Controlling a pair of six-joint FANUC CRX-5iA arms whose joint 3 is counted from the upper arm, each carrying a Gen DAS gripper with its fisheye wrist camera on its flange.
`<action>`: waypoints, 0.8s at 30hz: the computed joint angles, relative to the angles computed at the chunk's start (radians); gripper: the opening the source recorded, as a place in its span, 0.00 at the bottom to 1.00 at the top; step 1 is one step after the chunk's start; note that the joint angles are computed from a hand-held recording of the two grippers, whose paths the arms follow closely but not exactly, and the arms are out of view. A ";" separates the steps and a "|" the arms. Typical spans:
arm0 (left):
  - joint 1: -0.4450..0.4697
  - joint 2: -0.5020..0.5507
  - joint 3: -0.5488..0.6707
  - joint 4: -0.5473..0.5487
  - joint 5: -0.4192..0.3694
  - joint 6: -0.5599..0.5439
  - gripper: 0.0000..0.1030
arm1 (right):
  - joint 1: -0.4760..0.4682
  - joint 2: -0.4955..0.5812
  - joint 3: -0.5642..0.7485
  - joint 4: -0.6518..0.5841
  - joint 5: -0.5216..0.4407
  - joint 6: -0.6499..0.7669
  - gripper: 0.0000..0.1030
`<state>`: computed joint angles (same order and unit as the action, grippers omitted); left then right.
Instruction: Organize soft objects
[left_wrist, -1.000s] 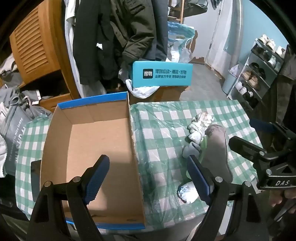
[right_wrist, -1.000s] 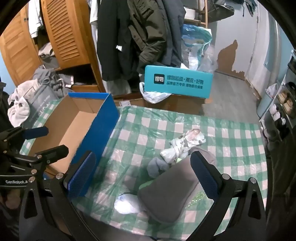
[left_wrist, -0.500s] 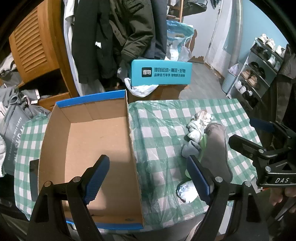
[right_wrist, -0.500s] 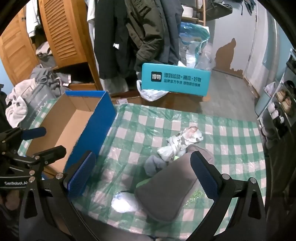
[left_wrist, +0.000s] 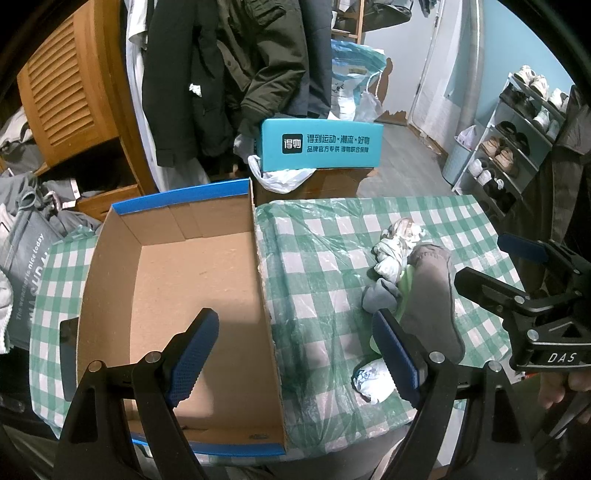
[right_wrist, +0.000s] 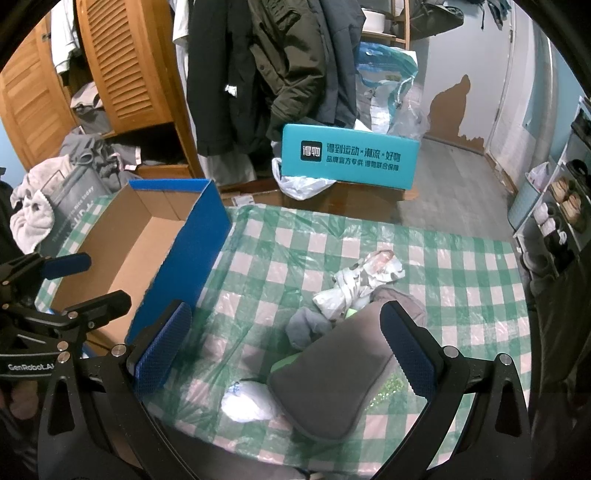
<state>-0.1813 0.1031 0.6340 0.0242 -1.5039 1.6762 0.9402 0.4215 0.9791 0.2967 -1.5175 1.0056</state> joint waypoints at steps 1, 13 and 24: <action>0.000 0.001 0.003 0.000 -0.003 0.001 0.84 | 0.000 0.001 0.002 0.000 0.000 -0.001 0.98; -0.002 0.001 0.003 -0.002 -0.003 0.004 0.84 | 0.000 0.004 0.006 -0.001 -0.004 0.000 0.98; -0.004 0.002 0.002 -0.003 -0.003 0.005 0.84 | -0.002 0.008 0.013 -0.003 -0.010 0.002 0.98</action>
